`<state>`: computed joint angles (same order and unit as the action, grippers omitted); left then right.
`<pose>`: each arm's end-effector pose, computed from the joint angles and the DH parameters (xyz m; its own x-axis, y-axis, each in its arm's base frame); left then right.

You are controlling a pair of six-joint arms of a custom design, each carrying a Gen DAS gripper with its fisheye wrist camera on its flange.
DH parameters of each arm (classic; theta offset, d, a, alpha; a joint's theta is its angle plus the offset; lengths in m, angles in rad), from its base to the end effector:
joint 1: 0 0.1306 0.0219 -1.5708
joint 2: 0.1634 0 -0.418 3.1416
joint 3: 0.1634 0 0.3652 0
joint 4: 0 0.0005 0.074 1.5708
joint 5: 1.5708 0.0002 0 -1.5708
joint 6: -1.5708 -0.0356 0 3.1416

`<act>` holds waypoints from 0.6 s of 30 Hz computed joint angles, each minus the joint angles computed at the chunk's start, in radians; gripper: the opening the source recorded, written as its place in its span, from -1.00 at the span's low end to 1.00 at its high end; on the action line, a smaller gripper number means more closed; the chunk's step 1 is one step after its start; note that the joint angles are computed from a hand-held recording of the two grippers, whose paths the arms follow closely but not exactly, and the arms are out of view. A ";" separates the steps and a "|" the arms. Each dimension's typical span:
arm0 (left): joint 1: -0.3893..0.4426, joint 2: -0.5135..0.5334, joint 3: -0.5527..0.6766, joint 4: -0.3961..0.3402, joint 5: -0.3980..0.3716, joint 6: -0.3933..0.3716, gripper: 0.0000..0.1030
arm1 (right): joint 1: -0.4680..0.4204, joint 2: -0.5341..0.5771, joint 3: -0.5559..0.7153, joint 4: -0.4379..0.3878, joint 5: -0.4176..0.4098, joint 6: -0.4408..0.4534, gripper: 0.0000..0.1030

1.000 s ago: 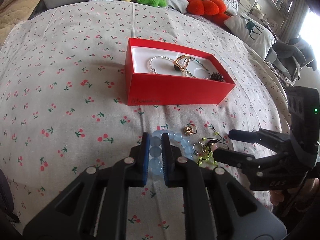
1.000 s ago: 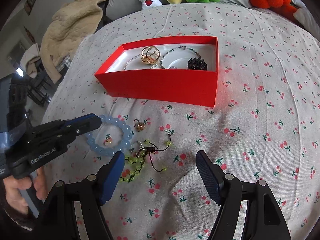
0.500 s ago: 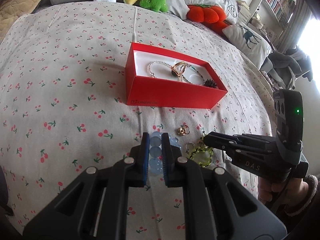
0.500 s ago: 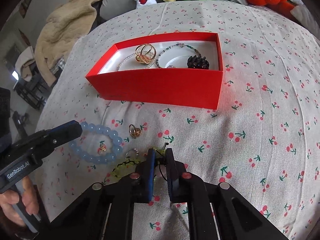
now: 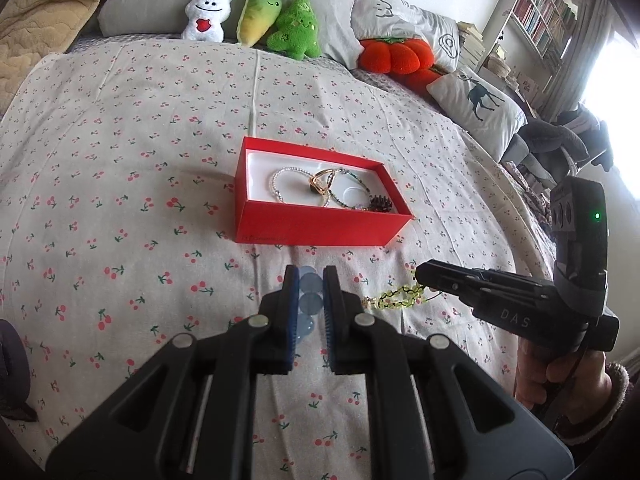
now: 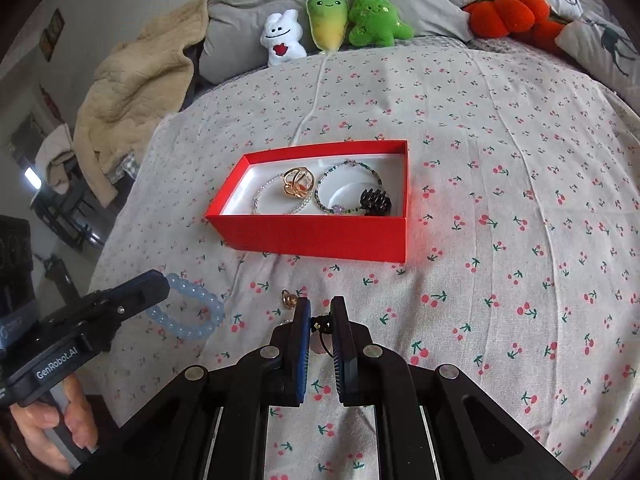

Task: Organize jewelry
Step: 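Lift the blue bracelet with the left tool while the right grasps a small gold earring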

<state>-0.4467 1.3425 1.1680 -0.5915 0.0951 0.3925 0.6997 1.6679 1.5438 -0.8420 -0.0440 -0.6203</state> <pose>0.3890 -0.1906 0.4083 -0.7658 -0.0554 -0.6407 0.2152 0.9168 -0.3365 0.4232 0.3576 0.3990 -0.8972 0.0038 -0.4416 -0.1732 0.9168 0.3599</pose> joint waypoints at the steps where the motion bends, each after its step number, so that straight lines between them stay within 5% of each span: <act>1: -0.005 -0.004 0.005 -0.001 -0.006 -0.004 -0.75 | -0.001 -0.006 -0.002 -0.006 -0.001 -0.002 -0.80; 8: -0.041 0.002 0.051 -0.019 -0.043 -0.030 -0.75 | -0.028 -0.042 -0.024 0.007 -0.022 -0.003 -0.80; 18: -0.065 0.086 0.183 -0.096 -0.105 -0.094 -0.75 | -0.077 0.020 0.129 -0.028 -0.024 0.014 -0.80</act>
<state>-0.5122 1.4288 1.3507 -0.6877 -0.0098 0.2988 0.6227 1.6879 1.6731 -0.8700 -0.0675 -0.6063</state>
